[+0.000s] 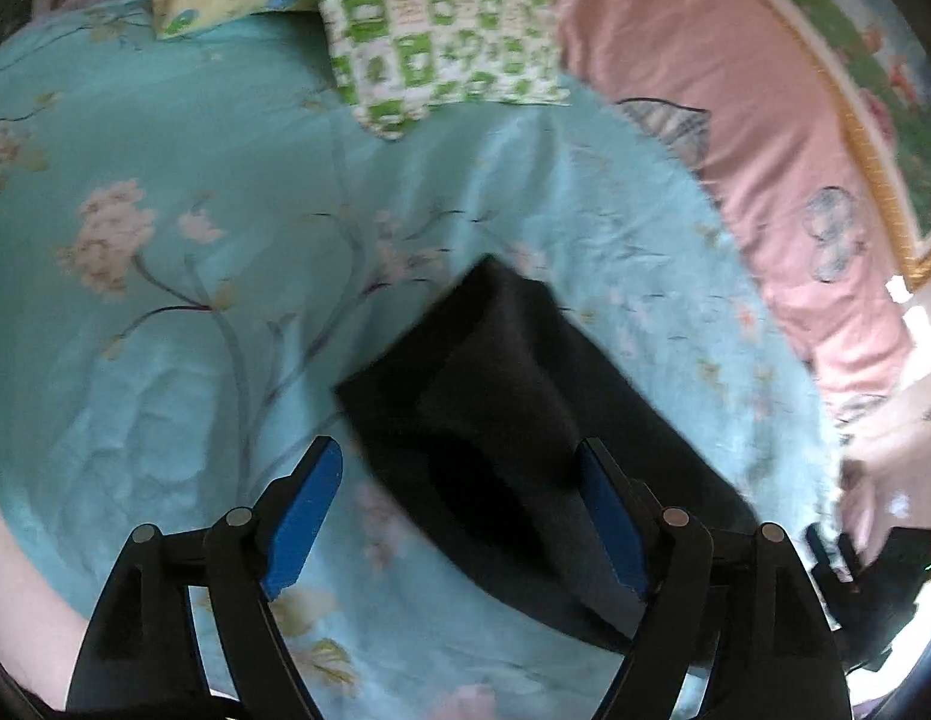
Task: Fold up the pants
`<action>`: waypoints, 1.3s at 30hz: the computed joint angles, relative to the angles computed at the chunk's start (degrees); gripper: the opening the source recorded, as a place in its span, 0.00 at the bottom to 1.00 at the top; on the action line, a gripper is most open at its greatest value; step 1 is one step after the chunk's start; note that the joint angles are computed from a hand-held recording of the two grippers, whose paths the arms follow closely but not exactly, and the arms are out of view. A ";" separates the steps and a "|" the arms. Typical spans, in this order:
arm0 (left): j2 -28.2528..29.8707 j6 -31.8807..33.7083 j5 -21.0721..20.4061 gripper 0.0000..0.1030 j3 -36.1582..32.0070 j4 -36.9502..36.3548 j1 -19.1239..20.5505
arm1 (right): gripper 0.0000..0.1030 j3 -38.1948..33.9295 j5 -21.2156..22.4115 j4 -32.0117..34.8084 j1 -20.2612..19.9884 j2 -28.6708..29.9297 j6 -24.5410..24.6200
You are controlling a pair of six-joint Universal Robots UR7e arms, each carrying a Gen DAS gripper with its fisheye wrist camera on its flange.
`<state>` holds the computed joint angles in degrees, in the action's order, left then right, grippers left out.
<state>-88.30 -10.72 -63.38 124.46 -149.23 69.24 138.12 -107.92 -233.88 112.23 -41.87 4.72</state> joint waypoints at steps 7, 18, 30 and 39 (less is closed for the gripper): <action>1.42 0.26 -0.78 0.78 -0.48 -0.38 2.66 | 0.50 -3.21 -2.99 14.47 -5.37 -5.82 1.74; 3.75 3.91 -2.07 0.72 -0.72 -2.41 3.67 | 0.50 -11.88 -5.21 36.05 -6.06 -2.69 -4.70; 5.23 9.15 -8.13 0.47 0.59 -9.58 5.71 | 0.50 -13.08 -7.98 40.86 -2.93 -1.49 -18.63; 5.18 11.61 -14.50 0.24 1.75 -12.15 7.89 | 0.50 -14.17 -9.35 43.89 -1.79 -0.63 -23.92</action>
<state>-83.12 0.89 -77.88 126.21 -161.38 77.13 123.94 -117.27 -190.00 110.43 -42.50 -19.20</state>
